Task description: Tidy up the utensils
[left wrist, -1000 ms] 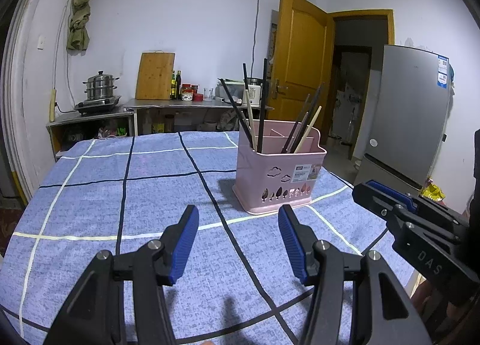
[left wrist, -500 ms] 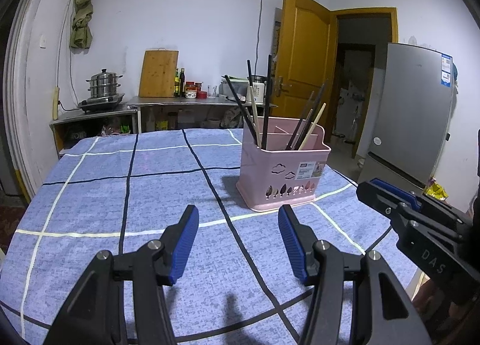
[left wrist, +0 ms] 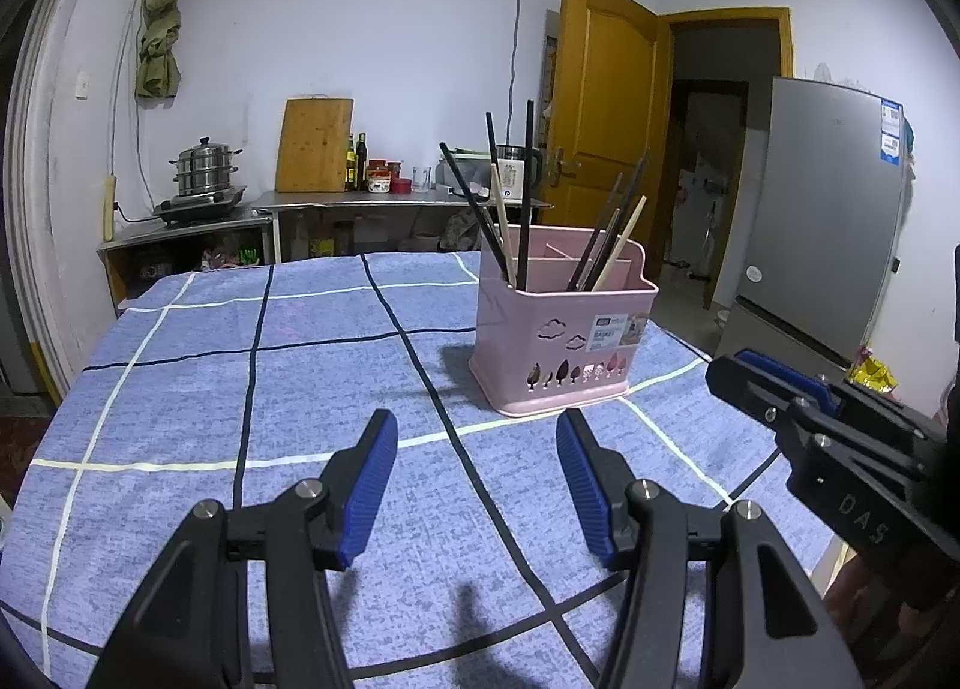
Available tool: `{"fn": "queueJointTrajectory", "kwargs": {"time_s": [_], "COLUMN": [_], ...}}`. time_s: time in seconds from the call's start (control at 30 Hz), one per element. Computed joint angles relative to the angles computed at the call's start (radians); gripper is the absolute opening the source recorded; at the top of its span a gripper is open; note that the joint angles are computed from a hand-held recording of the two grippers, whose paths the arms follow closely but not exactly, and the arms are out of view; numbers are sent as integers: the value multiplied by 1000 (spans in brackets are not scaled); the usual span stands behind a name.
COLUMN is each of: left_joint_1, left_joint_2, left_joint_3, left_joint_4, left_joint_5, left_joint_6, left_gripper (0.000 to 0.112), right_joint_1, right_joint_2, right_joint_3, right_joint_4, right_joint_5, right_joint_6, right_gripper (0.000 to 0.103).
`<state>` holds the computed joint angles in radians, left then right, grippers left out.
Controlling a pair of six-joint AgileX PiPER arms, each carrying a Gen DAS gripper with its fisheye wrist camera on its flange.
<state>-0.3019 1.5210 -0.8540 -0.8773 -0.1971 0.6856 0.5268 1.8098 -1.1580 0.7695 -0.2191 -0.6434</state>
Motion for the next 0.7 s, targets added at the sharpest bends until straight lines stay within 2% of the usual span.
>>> {"fn": "queueJointTrajectory", "kwargs": {"time_s": [0.13, 0.7], "left_joint_1": [1, -2], "left_joint_2": [8, 6], "left_joint_3": [-6, -6], "left_joint_4": [-21, -63], "left_joint_5": [5, -13], "left_joint_6": [9, 42], "left_gripper": [61, 61], "right_joint_1": [-1, 3], "right_joint_2": [1, 3], "right_joint_3": [-2, -2], "right_joint_4": [7, 25], "right_joint_5": [3, -3], "right_joint_6": [-9, -25], "right_gripper": [21, 21]}}
